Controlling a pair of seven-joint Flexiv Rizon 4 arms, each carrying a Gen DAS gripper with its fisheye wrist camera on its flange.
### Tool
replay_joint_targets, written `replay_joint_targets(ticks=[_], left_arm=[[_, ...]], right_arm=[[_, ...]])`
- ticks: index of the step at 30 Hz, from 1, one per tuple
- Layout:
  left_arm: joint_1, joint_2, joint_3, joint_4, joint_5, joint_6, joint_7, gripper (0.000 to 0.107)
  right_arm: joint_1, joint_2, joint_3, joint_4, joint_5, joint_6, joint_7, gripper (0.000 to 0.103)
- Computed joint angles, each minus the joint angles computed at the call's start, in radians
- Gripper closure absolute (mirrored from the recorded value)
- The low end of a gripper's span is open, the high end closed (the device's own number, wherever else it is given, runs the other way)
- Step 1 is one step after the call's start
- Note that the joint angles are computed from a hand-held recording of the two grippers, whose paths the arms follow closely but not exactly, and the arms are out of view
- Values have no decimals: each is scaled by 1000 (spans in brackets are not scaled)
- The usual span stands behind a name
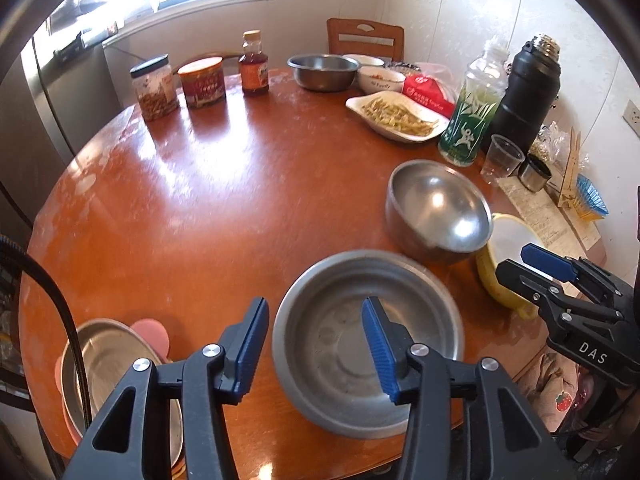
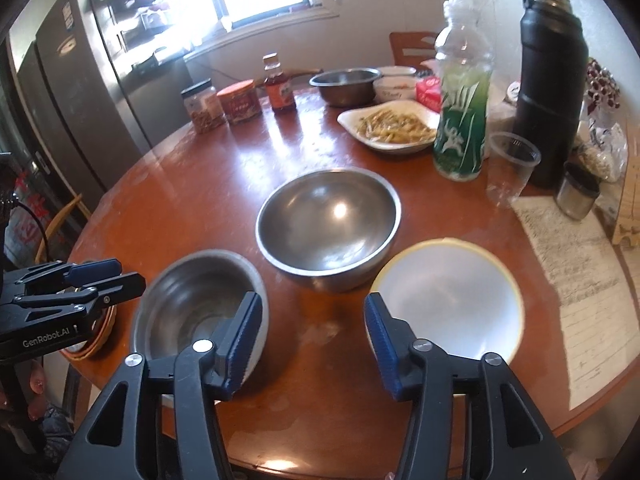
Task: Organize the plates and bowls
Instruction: 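Move the left gripper to the rim of the smaller steel bowl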
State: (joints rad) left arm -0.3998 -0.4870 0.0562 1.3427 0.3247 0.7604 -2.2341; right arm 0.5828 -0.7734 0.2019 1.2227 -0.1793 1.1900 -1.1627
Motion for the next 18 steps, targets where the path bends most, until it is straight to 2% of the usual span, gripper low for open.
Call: replay_joint_targets(ticks=[6,18], left_arm=[[-5,-37,1,-93,5,-34,26,56],[-3,-150,9,-284,-39,-80,84,55]], right_arm=[[-3,1,-15,-25,-15,19,-7,44],[-13,-44,-46,-151,-34,-7,7,44]])
